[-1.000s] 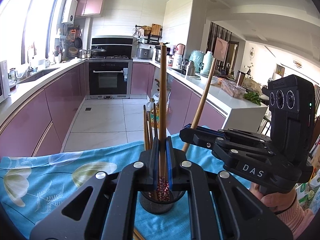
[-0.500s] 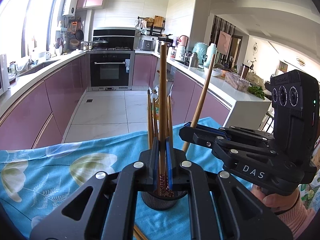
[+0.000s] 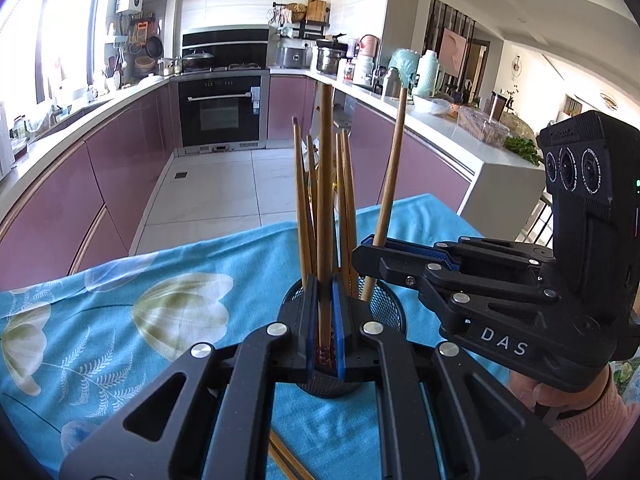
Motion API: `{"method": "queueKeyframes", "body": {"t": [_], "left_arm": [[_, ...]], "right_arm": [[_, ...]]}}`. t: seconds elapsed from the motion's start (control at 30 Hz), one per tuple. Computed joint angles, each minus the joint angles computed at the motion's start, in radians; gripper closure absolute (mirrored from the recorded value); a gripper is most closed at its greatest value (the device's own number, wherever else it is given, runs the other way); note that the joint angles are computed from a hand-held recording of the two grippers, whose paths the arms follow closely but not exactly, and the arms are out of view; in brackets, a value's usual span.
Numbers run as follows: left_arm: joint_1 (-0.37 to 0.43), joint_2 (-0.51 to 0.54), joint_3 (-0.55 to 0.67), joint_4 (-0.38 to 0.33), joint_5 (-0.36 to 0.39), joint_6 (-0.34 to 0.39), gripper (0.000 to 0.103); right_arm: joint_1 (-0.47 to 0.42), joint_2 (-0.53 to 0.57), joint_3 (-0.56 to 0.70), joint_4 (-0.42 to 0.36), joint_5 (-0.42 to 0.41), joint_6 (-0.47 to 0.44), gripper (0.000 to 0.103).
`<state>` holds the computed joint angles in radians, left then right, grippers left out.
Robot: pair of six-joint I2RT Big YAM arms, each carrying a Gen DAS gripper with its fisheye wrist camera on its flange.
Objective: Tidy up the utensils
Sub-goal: 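Open the left tool to release its chopstick while the right tool releases its own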
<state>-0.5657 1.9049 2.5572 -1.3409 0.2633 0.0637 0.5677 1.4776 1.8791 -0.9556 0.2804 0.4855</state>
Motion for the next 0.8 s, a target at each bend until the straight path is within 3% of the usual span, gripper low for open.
{"method": "queueKeyframes", "body": {"t": [0.23, 0.53, 0.73, 0.8], "left_arm": [[0.010, 0.025, 0.016, -0.012, 0.002, -0.006, 0.095], [0.016, -0.002, -0.047, 0.022, -0.003, -0.023, 0.095], [0.027, -0.053, -0.143, 0.077, -0.004, -0.042, 0.080], [0.035, -0.079, -0.189, 0.105, -0.009, -0.054, 0.076]], "right_arm": [[-0.013, 0.005, -0.007, -0.006, -0.009, 0.017, 0.096], [-0.012, 0.007, -0.007, -0.010, -0.002, 0.028, 0.096], [-0.010, -0.007, -0.026, 0.000, 0.007, 0.043, 0.095], [-0.005, -0.018, -0.038, 0.005, 0.013, 0.045, 0.086]]}}
